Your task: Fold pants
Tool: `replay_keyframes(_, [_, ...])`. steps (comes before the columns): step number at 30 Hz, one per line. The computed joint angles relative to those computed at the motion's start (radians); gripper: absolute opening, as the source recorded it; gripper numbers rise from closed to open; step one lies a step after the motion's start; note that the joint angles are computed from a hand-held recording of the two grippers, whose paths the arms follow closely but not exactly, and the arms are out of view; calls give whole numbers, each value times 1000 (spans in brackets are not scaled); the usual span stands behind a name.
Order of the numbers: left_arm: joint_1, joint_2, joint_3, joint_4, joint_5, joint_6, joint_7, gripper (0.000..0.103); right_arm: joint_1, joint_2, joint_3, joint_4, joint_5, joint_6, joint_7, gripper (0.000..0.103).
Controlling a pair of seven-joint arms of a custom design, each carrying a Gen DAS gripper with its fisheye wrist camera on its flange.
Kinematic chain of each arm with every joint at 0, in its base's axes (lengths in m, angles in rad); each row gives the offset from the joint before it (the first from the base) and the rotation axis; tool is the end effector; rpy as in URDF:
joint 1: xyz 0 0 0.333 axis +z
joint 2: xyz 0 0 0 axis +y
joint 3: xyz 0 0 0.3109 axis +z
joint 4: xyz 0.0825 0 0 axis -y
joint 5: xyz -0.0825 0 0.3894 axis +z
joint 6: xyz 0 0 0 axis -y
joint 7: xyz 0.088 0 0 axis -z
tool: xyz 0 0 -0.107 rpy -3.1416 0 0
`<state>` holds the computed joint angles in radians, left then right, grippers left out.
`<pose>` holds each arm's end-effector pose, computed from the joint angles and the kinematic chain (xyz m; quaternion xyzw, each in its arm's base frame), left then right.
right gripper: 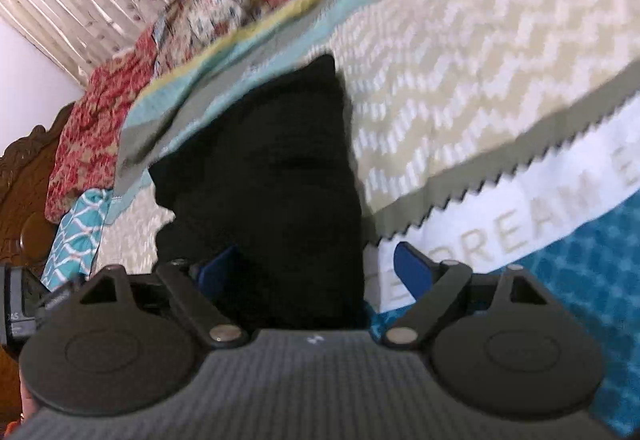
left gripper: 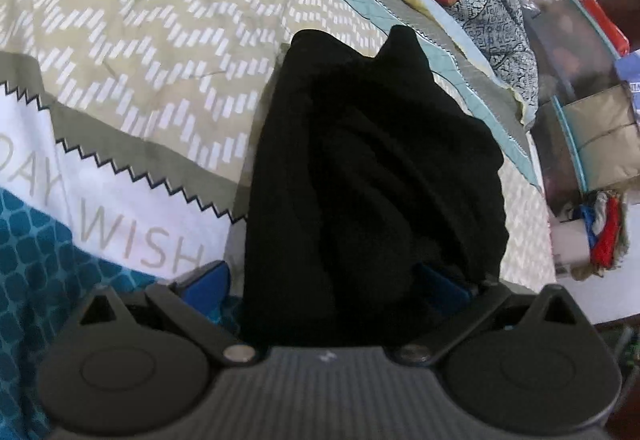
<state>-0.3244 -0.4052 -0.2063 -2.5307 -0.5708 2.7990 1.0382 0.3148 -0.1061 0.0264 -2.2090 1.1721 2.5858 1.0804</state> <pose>0.4076 -0.2147 0.4792 0.7965 -0.4923 0.3473 0.0511 0.5224 0.1679 0.4609 -0.6153 0.6526 0.1060 0.4293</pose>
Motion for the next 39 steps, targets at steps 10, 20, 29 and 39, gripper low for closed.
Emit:
replay_keyframes(10, [-76,-56,107,-56,-299,31,157,103,24,-51,6,-72,244,62,-265,103])
replay_keyframes(20, [-21,59,25,74,-170,-47,135,103,45,-19,26,-36,195,121,-191,103])
replay_keyframes(29, [-160,26,146,9,-508,43,476,103,36,54,29,54,193,-8,-274,103])
replay_keyframes(39, [19,83,-23,96,-225,-11,232,92,-27,105,51,120,163,-71,-189,73])
